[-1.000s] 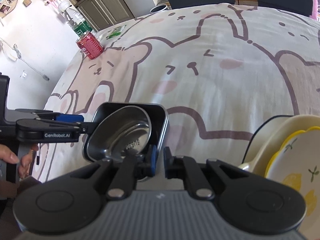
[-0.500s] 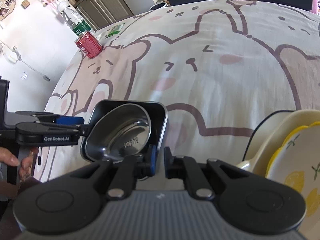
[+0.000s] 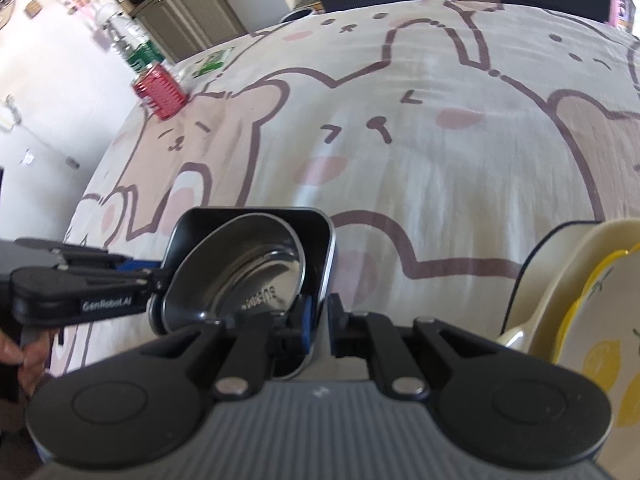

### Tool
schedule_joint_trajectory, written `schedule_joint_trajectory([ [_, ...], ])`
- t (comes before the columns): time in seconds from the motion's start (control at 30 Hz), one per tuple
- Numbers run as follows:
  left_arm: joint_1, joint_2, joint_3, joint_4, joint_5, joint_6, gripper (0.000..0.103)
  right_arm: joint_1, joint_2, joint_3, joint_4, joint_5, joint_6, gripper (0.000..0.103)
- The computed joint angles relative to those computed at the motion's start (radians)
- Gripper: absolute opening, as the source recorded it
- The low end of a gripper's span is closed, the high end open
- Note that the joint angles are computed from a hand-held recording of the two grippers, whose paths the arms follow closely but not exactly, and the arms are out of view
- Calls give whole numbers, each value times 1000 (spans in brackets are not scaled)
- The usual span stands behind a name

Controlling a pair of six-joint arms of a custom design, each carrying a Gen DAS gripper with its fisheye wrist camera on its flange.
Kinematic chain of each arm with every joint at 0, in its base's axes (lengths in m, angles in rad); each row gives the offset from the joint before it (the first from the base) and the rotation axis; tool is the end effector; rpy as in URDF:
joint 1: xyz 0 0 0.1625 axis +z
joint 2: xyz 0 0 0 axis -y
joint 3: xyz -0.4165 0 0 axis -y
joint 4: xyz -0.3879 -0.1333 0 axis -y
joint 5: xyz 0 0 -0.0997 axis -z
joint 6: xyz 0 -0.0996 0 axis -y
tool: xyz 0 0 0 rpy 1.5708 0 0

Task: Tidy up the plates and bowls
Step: 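Lift the steel tray holding the oval bowl and carry it over the cream bowl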

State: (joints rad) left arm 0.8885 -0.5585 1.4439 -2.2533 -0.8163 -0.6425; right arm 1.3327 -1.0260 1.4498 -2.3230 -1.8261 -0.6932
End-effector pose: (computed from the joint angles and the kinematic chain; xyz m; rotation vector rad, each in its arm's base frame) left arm -0.2735 -0.6562 -0.0083 0.1445 2.3970 -0.3921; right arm -0.0588 -0.7008 0.3001 0.5650 -2.6997 0.2493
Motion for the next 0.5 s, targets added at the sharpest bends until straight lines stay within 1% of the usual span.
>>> schedule_joint_trajectory([
  [0.13,2,-2,2,-4,-6,-4,13,7,1,27,-60,-17,8,10],
  [0.3,5,-1,0,-11,-16,-1,8,14,3,33,-73,-40,19,10],
  [0.4,4,1,-3,-9,-15,-5,6,21,2,51,-105,-57,-7,10],
  [0.5,3,2,-3,-9,-15,-9,6,22,1,61,-124,-61,-13,10],
])
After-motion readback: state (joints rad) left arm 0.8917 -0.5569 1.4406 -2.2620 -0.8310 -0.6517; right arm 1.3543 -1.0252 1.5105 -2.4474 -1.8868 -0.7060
